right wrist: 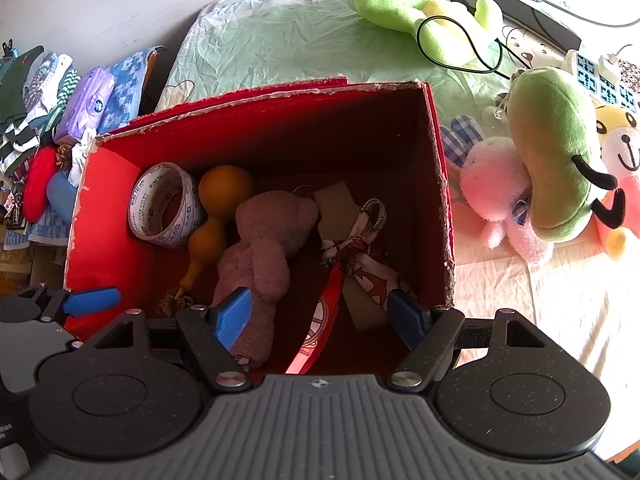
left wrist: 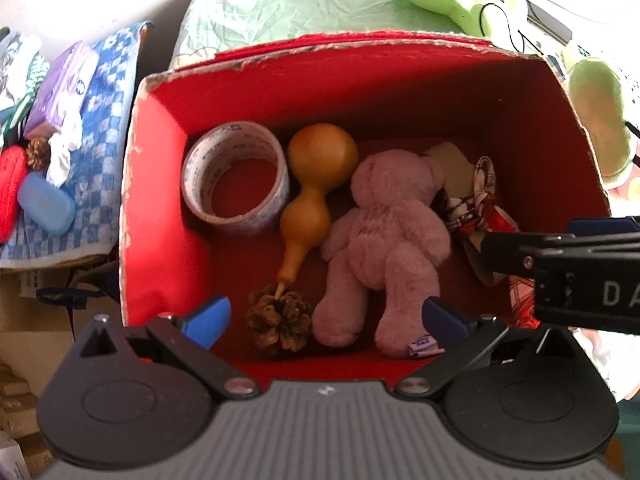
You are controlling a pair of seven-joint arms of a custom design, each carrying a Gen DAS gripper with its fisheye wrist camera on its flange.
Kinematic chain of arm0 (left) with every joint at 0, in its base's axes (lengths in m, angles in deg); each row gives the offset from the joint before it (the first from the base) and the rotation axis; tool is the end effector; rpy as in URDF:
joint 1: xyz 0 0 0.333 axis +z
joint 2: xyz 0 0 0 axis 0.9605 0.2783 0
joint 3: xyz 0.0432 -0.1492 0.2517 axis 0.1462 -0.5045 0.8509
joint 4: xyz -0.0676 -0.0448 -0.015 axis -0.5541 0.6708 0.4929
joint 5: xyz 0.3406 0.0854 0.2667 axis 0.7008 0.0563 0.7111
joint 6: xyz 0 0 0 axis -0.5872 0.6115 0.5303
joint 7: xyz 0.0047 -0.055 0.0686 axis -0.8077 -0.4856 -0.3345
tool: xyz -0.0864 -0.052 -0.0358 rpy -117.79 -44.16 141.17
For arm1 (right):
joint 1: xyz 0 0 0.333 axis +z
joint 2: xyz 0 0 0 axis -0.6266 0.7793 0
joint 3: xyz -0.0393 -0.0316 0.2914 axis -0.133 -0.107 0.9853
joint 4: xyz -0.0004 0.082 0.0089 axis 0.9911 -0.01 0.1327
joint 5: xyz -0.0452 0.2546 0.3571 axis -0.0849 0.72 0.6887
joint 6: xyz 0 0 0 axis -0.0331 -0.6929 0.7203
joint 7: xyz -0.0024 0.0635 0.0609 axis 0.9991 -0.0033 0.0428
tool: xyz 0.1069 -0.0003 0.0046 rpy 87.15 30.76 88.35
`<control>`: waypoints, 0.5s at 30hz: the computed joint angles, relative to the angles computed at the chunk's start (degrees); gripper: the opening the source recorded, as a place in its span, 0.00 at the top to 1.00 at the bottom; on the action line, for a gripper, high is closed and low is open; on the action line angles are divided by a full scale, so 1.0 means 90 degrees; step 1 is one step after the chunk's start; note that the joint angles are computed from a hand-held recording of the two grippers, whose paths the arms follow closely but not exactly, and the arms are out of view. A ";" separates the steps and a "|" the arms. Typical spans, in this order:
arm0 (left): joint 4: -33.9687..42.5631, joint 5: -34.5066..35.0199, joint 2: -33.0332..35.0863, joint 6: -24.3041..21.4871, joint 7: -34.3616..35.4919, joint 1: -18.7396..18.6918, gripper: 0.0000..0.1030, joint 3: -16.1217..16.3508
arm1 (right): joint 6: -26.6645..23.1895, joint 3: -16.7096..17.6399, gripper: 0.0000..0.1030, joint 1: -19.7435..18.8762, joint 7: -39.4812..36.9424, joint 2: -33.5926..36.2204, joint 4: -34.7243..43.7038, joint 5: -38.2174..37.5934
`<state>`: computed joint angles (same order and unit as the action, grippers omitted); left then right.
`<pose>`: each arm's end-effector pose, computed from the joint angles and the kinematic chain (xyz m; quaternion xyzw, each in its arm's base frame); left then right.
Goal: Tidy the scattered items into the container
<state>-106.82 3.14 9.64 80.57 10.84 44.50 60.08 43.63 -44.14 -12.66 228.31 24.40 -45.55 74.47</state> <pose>0.6590 -0.4681 0.4208 -0.4538 0.8828 -0.1060 0.0589 0.5952 0.3742 0.4372 -0.5289 0.8309 -0.0621 0.1610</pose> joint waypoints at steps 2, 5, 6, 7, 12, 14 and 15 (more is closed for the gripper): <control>0.0044 -0.0004 0.0031 -0.0026 -0.0046 -0.0001 0.01 0.0013 | 0.0005 0.0012 0.25 -0.0001 -0.0045 0.0028 0.0028 0.0028; 0.0061 -0.0009 0.0048 -0.0031 -0.0086 -0.0001 0.01 0.0017 | 0.0026 0.0024 0.25 0.0009 -0.0096 0.0052 0.0049 0.0058; 0.0033 -0.0013 0.0033 -0.0013 -0.0090 0.0003 0.01 0.0014 | 0.0047 0.0024 0.25 0.0016 -0.0094 0.0054 0.0046 0.0055; -0.0001 -0.0012 0.0012 0.0010 -0.0092 0.0004 0.01 0.0012 | 0.0062 0.0023 0.25 0.0024 -0.0092 0.0055 0.0042 0.0047; -0.0168 0.0130 -0.0082 0.0170 -0.0161 -0.0039 0.01 0.0058 | 0.0106 0.0023 0.25 0.0039 -0.0093 0.0045 0.0011 0.0050; -0.0161 0.0135 -0.0081 0.0165 -0.0182 -0.0031 0.01 0.0053 | 0.0133 0.0024 0.25 0.0036 -0.0095 0.0031 -0.0015 0.0063; -0.0185 0.0142 -0.0095 0.0179 -0.0199 -0.0029 0.01 0.0054 | 0.0144 0.0023 0.25 0.0036 -0.0095 0.0027 -0.0023 0.0063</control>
<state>-108.48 4.42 8.78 82.18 9.05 44.24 60.57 44.92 -43.93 -12.33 227.45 24.64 -45.76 75.04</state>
